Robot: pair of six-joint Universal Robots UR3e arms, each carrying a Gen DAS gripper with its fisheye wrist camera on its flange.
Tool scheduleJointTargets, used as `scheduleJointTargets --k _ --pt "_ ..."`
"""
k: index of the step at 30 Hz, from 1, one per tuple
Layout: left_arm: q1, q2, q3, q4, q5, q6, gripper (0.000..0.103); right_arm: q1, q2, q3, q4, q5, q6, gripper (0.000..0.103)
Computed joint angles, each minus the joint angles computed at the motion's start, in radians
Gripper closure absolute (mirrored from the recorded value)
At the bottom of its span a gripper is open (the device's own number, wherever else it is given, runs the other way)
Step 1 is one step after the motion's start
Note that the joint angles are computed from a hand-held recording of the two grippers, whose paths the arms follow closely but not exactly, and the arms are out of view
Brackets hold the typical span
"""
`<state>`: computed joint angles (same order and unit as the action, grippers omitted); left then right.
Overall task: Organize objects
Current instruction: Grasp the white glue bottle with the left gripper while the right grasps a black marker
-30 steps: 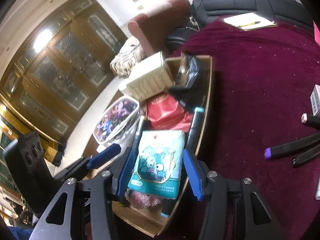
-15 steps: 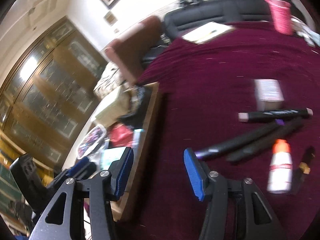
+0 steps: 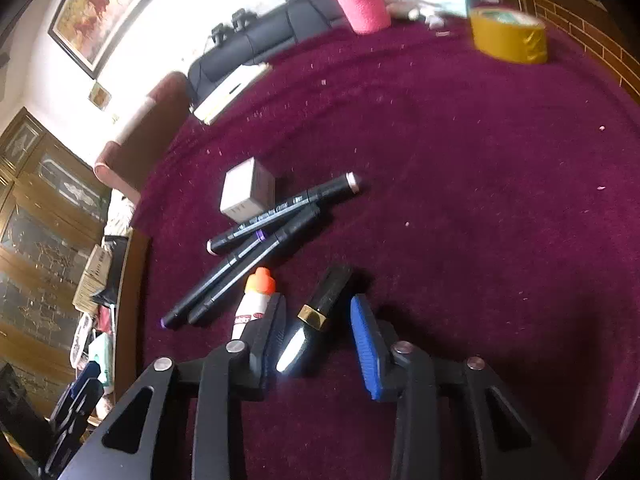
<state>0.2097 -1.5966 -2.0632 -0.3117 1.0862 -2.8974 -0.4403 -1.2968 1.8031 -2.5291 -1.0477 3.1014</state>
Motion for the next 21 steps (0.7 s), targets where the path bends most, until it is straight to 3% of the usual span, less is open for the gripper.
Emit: scheduleJointTargets --k 6,10,18,21 --pt "-0.094 -0.064 0.112 -0.071 0.003 -0.003 0.05 0.111 0.051 -0.051 -0.075 -0.208 -0.022 0.081" --pt "-0.144 -0.11 0.192 -0.143 -0.002 0.003 0.045 0.147 0.048 0.014 -0.248 -0.418 -0.083 0.083" --pt "-0.285 -0.36 0.549 -0.387 -0.019 -0.066 0.045 0.005 0.024 0.128 -0.347 -0.25 -0.087 0.084" --pt "-0.348 -0.46 0.691 -0.439 0.009 -0.11 0.058 -0.013 0.025 0.141 -0.358 -0.217 -0.09 0.084"
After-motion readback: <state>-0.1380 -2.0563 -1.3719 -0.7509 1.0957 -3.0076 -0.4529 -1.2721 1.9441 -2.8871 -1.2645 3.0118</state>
